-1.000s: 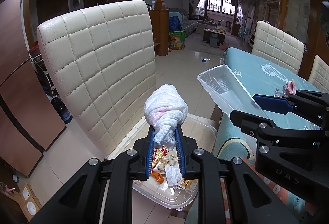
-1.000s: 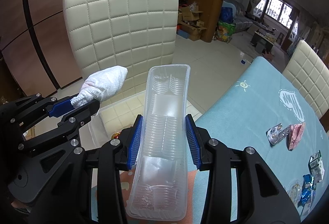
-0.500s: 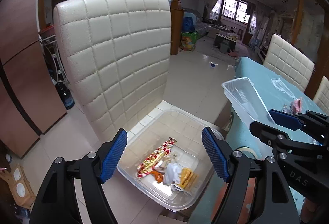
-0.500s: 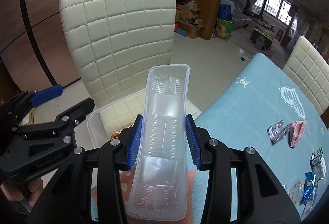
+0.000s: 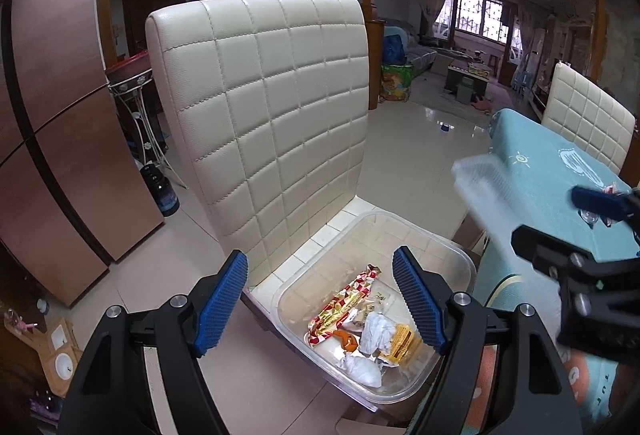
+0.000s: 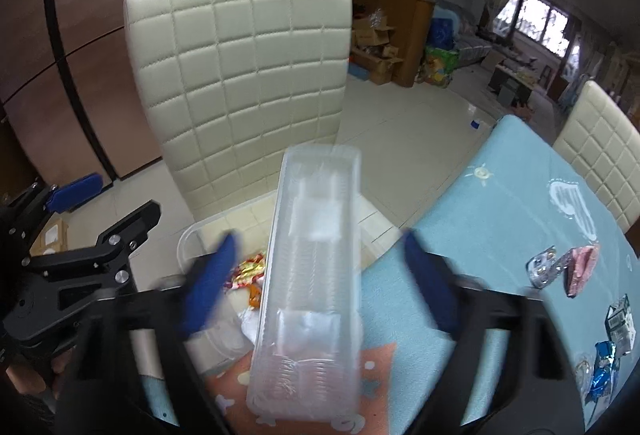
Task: Collect trash
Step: 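Move both open tools back over the table toward the remaining trash, then grasp the clear round lid with the left tool while the right tool grasps the torn blue-white carton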
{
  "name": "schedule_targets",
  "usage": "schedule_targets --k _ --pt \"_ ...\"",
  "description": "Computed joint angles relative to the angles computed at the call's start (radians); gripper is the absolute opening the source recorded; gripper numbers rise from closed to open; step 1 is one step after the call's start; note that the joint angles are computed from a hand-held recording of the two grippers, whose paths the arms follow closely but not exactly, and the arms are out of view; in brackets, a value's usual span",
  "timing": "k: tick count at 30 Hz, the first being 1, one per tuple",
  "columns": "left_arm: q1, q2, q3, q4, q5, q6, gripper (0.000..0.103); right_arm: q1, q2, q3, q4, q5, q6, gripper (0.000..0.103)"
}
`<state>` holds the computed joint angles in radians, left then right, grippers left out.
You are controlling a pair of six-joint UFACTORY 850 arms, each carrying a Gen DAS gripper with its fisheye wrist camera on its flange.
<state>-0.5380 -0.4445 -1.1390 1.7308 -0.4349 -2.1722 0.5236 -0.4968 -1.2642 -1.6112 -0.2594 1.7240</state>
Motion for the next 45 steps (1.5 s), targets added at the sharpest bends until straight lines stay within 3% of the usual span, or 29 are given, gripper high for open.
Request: schedule_targets --k 8,14,18,22,26,29,33,39,45 --pt "-0.049 -0.004 -0.036 -0.012 0.011 0.064 0.073 -0.038 0.103 0.133 -0.113 -0.059 0.147 0.097" --pt "-0.131 -0.040 -0.127 -0.086 0.064 0.229 0.077 -0.155 0.246 0.316 -0.187 -0.102 0.315 0.096" --pt "-0.197 -0.091 -0.217 -0.155 0.132 0.350 0.085 -0.263 0.327 0.422 -0.172 -0.103 0.354 0.082" --pt "-0.254 -0.173 -0.350 -0.487 0.192 0.737 0.086 -0.386 0.383 0.500 -0.083 -0.093 0.289 0.079" --pt "-0.315 -0.279 -0.498 -0.848 0.207 1.156 0.087 -0.501 0.410 0.555 -0.082 -0.075 0.295 0.091" --pt "-0.362 -0.382 -0.653 -1.113 0.157 1.470 0.087 -0.571 0.409 0.571 -0.081 -0.063 0.269 0.091" --pt "-0.392 -0.496 -0.831 -1.347 0.074 1.732 0.087 -0.638 0.398 0.571 -0.119 -0.023 0.273 0.091" --pt "-0.411 -0.634 -1.048 -1.458 -0.052 1.854 0.087 -0.691 0.364 0.546 -0.313 0.079 0.436 0.091" --pt "-0.404 -0.741 -1.213 -1.515 -0.158 1.891 0.087 -0.694 0.323 0.518 -0.276 0.084 0.396 0.092"
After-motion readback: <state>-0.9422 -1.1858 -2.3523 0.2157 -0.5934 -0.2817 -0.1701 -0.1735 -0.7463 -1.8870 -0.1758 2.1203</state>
